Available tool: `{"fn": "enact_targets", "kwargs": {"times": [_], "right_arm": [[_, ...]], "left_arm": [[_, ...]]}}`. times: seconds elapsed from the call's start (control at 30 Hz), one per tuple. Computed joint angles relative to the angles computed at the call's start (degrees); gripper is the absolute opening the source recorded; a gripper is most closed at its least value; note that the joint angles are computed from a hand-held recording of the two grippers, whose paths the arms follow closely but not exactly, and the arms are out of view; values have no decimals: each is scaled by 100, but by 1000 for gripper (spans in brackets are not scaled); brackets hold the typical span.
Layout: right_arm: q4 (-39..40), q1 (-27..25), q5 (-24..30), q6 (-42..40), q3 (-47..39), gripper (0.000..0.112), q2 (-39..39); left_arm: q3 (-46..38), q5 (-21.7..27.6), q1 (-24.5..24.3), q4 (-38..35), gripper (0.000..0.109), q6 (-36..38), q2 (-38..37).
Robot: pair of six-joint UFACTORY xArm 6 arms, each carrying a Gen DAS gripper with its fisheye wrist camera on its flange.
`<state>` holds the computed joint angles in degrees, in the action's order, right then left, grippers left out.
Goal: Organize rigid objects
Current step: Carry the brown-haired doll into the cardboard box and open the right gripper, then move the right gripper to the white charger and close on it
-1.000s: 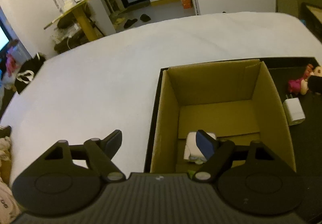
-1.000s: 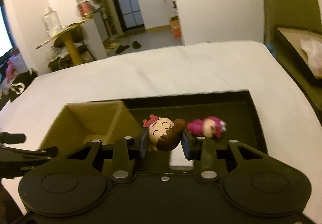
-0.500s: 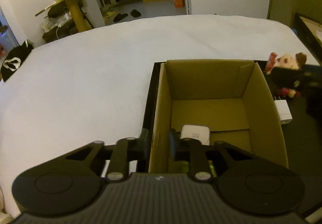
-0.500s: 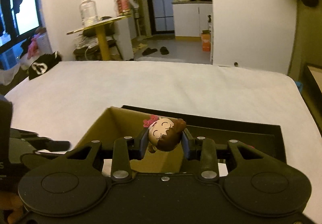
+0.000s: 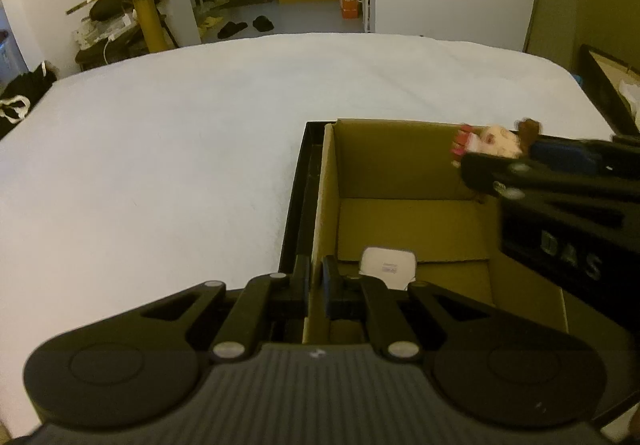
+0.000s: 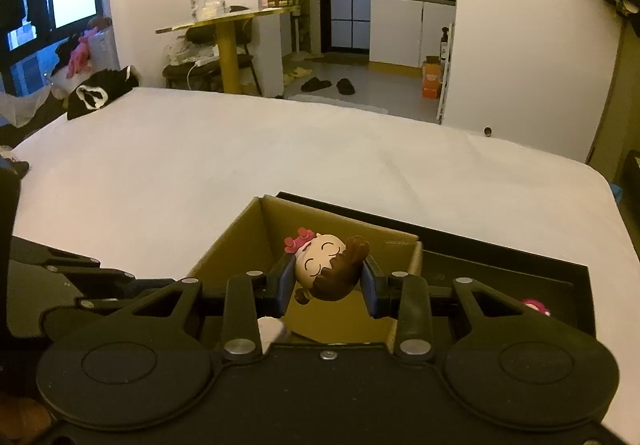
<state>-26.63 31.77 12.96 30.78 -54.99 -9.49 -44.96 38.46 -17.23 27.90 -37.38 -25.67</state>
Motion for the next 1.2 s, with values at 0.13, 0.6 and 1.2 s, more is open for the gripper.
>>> {"fn": "enact_targets", "kwargs": {"times": [0.13, 0.6, 1.2], "right_arm": [[775, 115, -127, -419, -204, 36, 171], [431, -47, 126, -120, 213, 43, -336], [106, -844, -182, 476, 1038, 49, -831]], "left_arm": [[0, -26, 21, -81, 6, 49, 23], [-80, 123, -70, -10, 6, -24, 64], [-401, 718, -419, 775, 18, -569, 258]]}}
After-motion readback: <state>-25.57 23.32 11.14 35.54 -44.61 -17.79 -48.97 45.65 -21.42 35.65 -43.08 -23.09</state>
